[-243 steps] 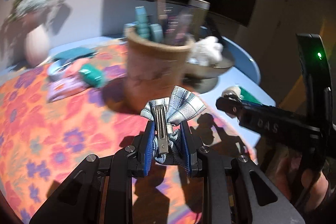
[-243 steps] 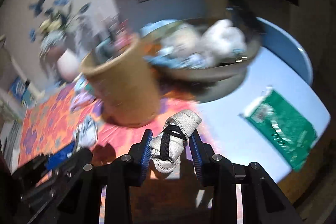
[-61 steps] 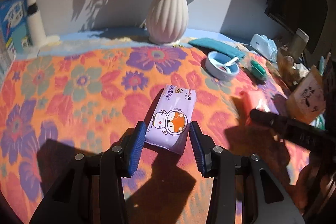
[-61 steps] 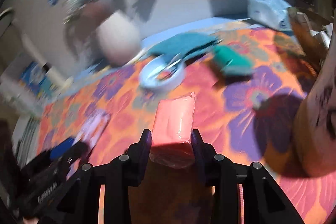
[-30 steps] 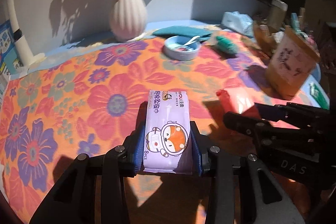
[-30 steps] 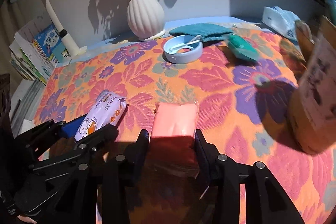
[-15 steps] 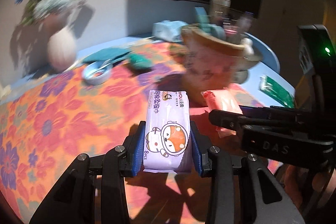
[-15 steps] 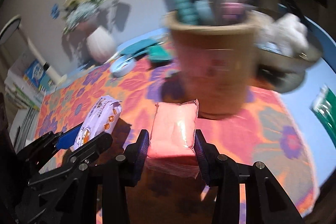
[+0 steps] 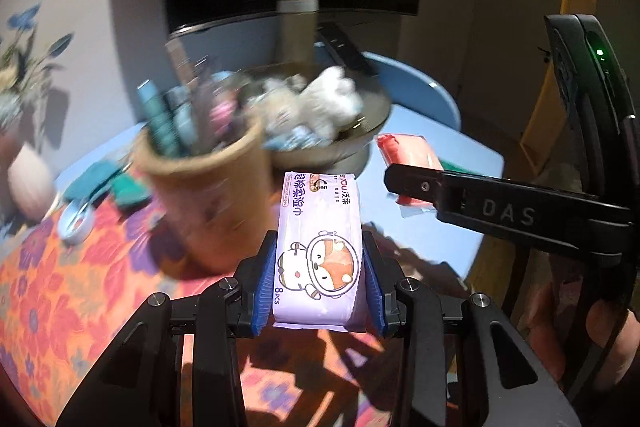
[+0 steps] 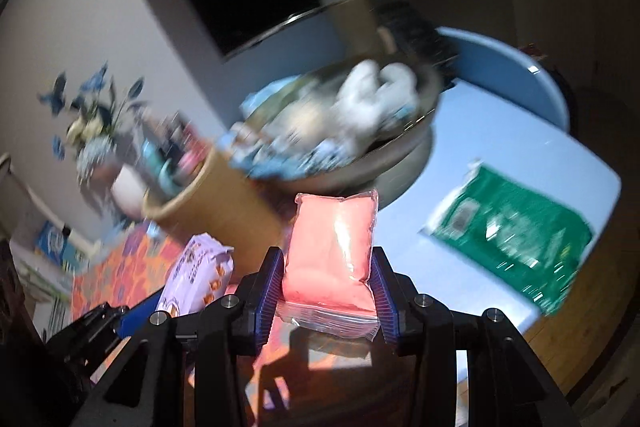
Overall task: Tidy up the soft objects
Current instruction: 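Carry the wipe pack and pink pouch in both tools to the amber plate, then open both tools to release the pack and pouch onto the plate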
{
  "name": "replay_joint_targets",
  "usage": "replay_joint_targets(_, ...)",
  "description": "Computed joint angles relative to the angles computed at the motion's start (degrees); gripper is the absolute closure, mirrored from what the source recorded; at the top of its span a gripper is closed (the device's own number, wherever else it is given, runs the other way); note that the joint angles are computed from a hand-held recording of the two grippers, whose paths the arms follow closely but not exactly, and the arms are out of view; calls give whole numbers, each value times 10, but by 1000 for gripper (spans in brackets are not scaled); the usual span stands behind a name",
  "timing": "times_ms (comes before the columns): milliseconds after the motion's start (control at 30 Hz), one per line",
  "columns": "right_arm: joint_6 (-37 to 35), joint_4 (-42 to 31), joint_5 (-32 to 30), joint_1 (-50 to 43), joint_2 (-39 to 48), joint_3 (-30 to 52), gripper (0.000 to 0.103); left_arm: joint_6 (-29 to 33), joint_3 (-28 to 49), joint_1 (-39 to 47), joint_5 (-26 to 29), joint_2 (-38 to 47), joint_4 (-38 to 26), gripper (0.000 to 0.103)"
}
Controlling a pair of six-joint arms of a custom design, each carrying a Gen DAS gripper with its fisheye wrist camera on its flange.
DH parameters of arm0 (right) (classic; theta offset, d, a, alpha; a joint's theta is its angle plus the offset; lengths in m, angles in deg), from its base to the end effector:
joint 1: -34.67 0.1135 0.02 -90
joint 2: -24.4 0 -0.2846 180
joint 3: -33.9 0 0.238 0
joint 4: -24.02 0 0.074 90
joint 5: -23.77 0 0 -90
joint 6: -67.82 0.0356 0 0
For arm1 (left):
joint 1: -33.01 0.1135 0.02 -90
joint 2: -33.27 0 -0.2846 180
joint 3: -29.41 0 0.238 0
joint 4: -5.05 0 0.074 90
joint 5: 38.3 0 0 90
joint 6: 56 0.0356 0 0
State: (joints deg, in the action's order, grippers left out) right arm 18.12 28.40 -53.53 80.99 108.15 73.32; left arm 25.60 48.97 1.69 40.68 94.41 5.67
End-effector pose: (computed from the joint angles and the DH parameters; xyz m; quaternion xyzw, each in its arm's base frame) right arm 0.1732 0.1701 0.1603 -0.0006 0.9018 0.2155 0.3747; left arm 0.1256 -0.0685 0.1334 0.1409 0.8955 -0.0582 0.4182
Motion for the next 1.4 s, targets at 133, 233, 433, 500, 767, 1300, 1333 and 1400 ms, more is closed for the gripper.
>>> replay_joint_targets(133,-16,-4,-19,-47,-33,-11,61,-21,48,-49,-30,59,16,68)
replay_joint_targets(233,-28,-7,-37,-82,-46,-6,61,-30,88,-56,-34,100,21,68)
replay_joint_targets(433,-52,-16,-66,-127,-32,41,61,-29,162,-33,-28,152,1,68)
replay_joint_targets(500,-64,-21,-78,-139,-16,67,61,-29,189,-25,-30,161,-13,68)
replay_joint_targets(767,-90,-49,-126,-183,81,234,61,-45,326,60,-36,198,-81,67)
replay_joint_targets(1300,-107,-97,-184,-237,150,266,34,-7,284,149,42,106,-52,24)
replay_joint_targets(1333,-113,-96,-161,-226,130,244,34,-2,274,152,39,79,-63,24)
replay_joint_targets(1400,-119,-92,-131,-211,100,210,33,11,255,171,39,14,-91,24)
